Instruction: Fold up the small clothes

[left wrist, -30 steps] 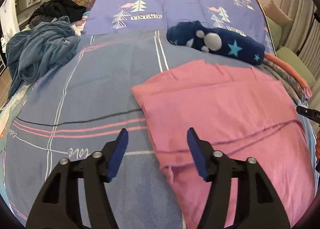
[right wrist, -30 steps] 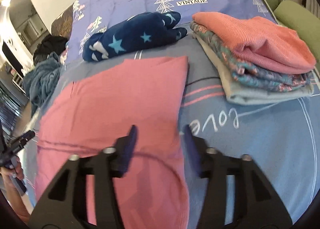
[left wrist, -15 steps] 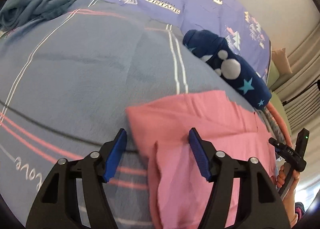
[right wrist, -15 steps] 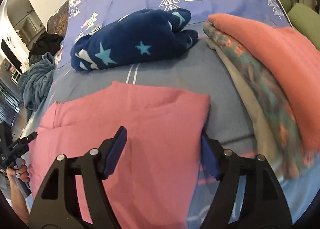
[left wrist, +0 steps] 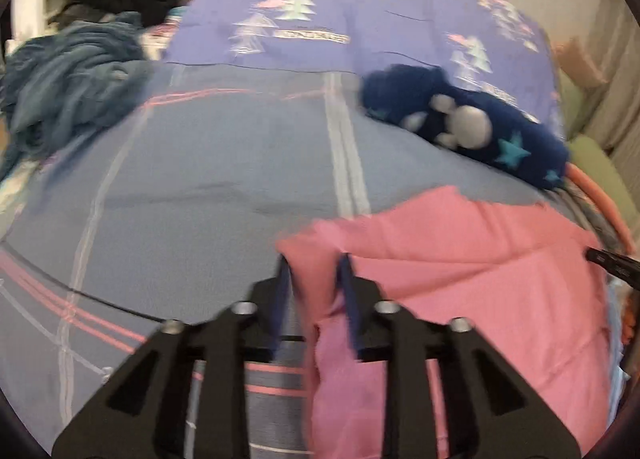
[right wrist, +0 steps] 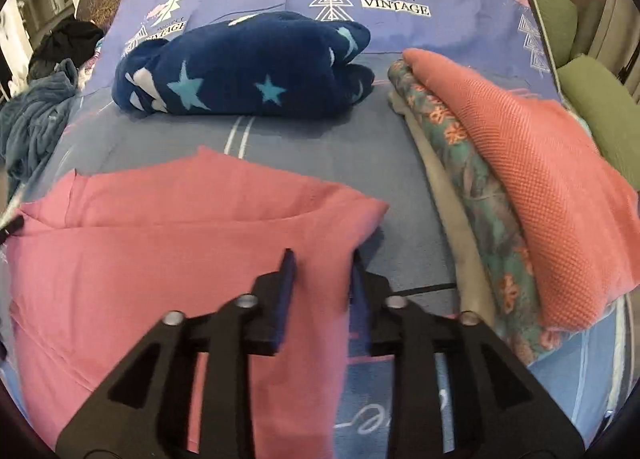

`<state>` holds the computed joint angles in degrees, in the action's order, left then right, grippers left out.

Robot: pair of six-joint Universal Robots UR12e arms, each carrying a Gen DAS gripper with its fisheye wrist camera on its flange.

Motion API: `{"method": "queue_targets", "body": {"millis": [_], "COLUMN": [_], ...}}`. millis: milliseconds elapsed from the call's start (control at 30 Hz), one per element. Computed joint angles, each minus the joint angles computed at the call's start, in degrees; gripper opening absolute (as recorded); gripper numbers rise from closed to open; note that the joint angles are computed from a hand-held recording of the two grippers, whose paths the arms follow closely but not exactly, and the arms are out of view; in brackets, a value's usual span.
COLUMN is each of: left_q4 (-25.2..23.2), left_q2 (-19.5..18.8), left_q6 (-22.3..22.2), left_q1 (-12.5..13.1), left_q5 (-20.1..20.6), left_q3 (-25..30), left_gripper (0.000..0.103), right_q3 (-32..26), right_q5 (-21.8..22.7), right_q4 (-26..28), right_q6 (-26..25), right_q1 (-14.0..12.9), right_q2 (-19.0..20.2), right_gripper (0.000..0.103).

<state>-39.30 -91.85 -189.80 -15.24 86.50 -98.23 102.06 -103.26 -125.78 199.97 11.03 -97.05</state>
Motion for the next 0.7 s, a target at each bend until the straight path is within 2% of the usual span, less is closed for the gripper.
{"method": "queue_targets", "body": {"millis": [33,100,133,200,267,400,467,500,567,600,667,700], "left_q4": [1.0,1.5,0.4,-1.3,-4.0,-11.0,-10.7,-9.5,-7.8,-7.6,-6.9,-5.8], "left_q2": [0.2,0.3,-0.2,-1.2,-3.0,-7.3,-8.3,-8.5,-8.7,-8.8,-8.6,-8.3], "left_q6": [0.4,1.7,3.0,5.6,9.4,13.8,15.2,16.4,19.0,19.6,21.9,23.2], "left_q1": [0.1,0.6,0.7,0.4,-0.7,-2.7,-3.3,-3.6,-3.9,-4.1,-4.9,-5.3], "left_q5": [0.3,-1.4,-3.4,-6.0,-7.1,-5.3,-5.0,-5.0,-5.8,-6.0,-4.4,-3.2], "left_q3": [-0.1,0.2,1.2,3.0,5.4,10.3,10.8,10.7,10.4,10.4,10.2,9.6], "left_gripper": [0.044,0.048,0.054,0.059,0.059,0.062,0.062,0.061,0.031,0.011,0.006,0.005], "right_q3": [0.2,-0.3,-1.3,-3.8,-6.4,-9.6,-10.7,-11.1,-11.2,-10.9,-10.1,-9.9], "right_q5": [0.3,1.2,1.5,3.1,5.6,6.0,7.1,7.1,6.8,7.2,9.1,9.9], "right_q4": [-1.8,-4.0,-3.9,-1.8,1.3,5.2,6.6,6.8,7.2,7.0,5.3,5.3], "right_q6": [-1.1,-2.8,-4.0,-7.2,-10.4,-12.4,-13.3,-13.4,-13.6,-14.0,-15.3,-15.4], "right_q1": [0.0,0.1,0.3,0.4,0.2,-0.1,-0.5,-0.5,-0.4,-0.4,-0.5,-0.4], "right_q2": [-0.2,0.0,0.7,2.5,4.8,8.1,9.3,9.8,10.3,10.3,9.8,9.5], "right_gripper": [0.053,0.061,0.064,0.071,0.071,0.072,0.074,0.075,0.074,0.063,0.019,0.004]}}
